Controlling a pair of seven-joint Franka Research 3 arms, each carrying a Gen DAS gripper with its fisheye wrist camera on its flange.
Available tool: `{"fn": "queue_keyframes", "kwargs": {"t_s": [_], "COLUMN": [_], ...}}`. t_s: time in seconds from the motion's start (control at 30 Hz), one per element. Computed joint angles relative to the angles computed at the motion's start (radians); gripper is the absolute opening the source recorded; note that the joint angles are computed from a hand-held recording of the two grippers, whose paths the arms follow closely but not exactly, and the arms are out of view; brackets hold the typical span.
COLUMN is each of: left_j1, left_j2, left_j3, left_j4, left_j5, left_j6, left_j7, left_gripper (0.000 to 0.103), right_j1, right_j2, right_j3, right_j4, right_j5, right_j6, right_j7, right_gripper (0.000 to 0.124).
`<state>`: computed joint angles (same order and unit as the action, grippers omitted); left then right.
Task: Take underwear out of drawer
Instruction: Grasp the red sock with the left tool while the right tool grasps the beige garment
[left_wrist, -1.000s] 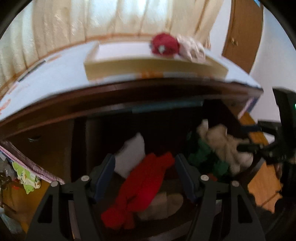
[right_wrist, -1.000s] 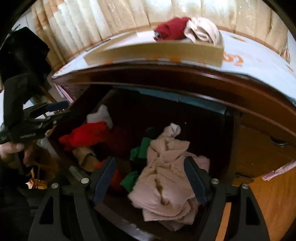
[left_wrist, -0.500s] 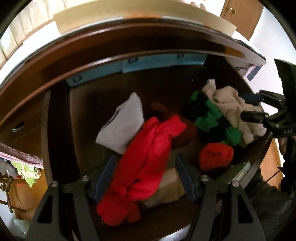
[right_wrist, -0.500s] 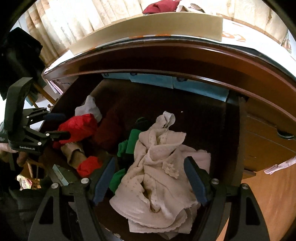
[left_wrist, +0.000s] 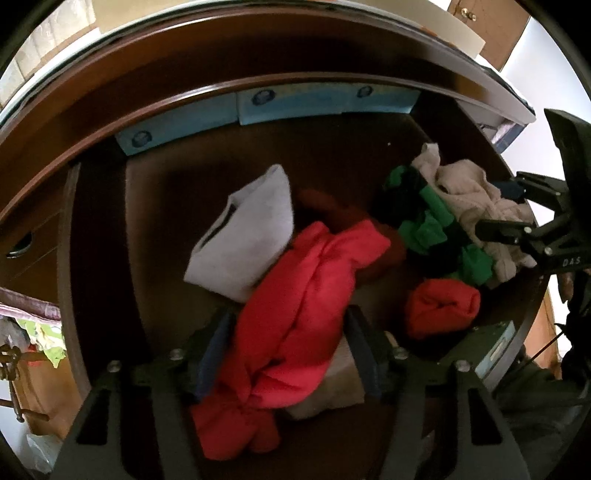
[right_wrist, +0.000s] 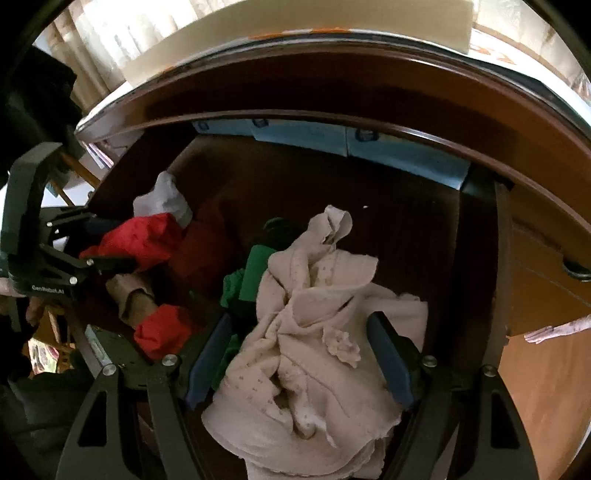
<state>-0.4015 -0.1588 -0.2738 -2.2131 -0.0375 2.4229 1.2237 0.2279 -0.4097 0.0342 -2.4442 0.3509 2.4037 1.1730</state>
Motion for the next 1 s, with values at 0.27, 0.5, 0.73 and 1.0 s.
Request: {"fn": "queue_keyframes", "kwargs": {"t_s": [0.27,0.5,0.73,1.0], "left_j1": [0.001,0.003,0.005,0.001], "left_j2": [0.01,-0.016,-0.05,-0.063], "left_j3": [-0.017,-0.018,-0.013,-0.019], "left_j4": [0.014,-0.023,-0.074,-0.114], "left_j5": [0.088,0.128,0.141,0.164], "left_j6": [-0.005,0.059,0.165,0.256], "left_j7": [-0.02,-0.076,-0.162,-0.243], "left_gripper": [0.051,0.038,0.036,0.036], "right_j1": [0.002,0.027,0.035,0.056], "right_j2": [0.014,-0.017,-0.046,-0.062], "right_j3": [0.031,-0.001,-0.004,-0.01], "right_j4": [-0.003,-0.039,-0.071,-0.089], "right_j5": [-0.061,0.0,0.037,0.064], "right_j6": [0.018,0.065,0.123,0.17], "right_j7": [0.019,-0.059,-0.076,-0.097], "right_gripper": [0.066,0.036,0.033,0.033]}}
